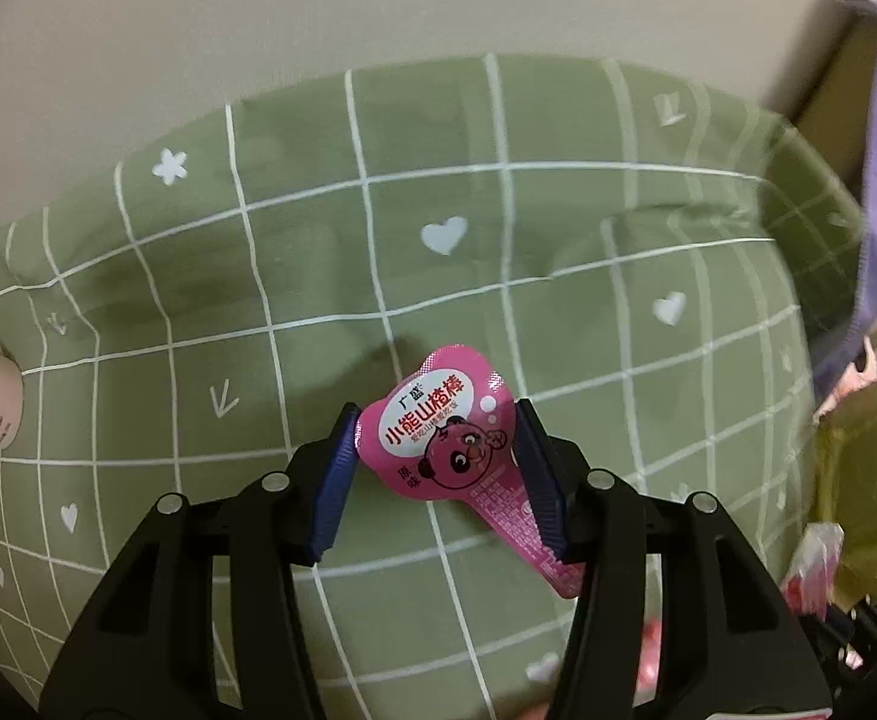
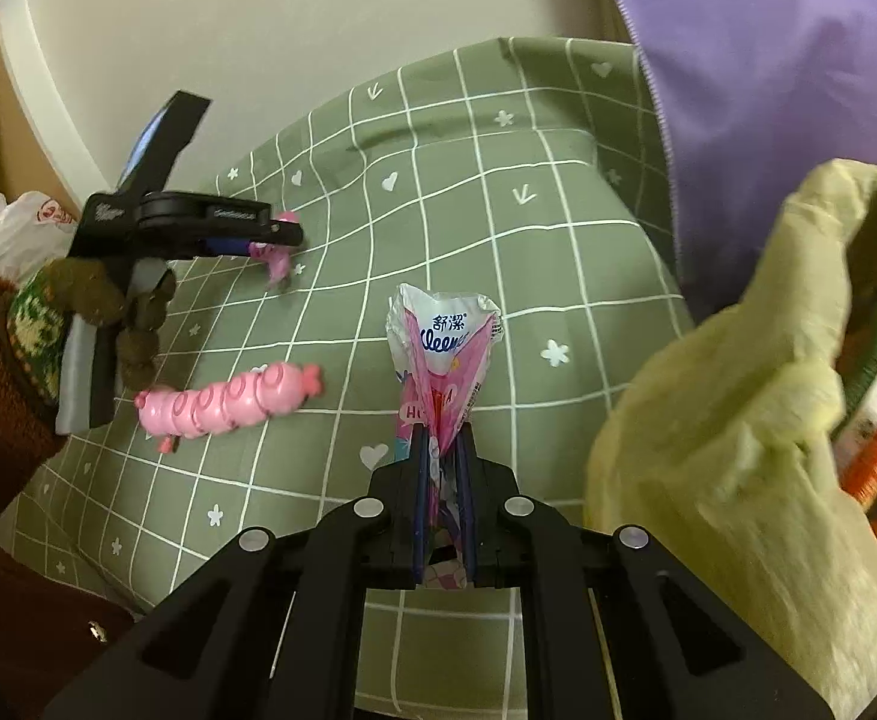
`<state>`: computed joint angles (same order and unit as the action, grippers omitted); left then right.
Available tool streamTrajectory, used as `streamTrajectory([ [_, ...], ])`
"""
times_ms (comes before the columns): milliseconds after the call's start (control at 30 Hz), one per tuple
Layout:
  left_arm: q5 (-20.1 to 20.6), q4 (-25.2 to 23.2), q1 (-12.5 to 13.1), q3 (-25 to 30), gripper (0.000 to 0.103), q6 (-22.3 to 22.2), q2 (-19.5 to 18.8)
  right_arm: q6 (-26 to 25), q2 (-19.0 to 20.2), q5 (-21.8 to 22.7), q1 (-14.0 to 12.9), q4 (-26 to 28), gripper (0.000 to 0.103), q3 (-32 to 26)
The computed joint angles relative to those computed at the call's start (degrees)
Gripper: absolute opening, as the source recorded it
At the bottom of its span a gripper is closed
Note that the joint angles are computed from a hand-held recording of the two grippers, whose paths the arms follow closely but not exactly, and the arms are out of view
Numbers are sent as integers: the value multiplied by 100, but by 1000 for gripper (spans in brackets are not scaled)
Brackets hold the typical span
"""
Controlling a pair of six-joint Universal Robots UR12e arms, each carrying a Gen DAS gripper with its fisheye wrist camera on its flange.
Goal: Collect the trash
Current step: 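Grasp the pink bear lollipop with the left tool while the right grasps a pink wrapper, then carry the pink lollipop and pink wrapper over the trash bag and lower them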
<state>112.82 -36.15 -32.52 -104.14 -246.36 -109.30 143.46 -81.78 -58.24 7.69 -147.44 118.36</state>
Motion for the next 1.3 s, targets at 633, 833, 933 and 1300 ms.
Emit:
streamTrajectory([
  [633,2136,274,-990,666,48,1266,164,383,-613,394,-238,-1337,10,338],
  [833,1804,1792,-1024,1065,48,2704,-132,760,-892,239,-475,-1967,10,337],
  [933,1344,2244,-982,1366,48,3310,-322,1102,-1033,84,-669,-2258,10,341],
  [1300,-535,2241,-822,2624,48,4192,-1240,2104,-1168,-444,-1328,-2350,10,340],
])
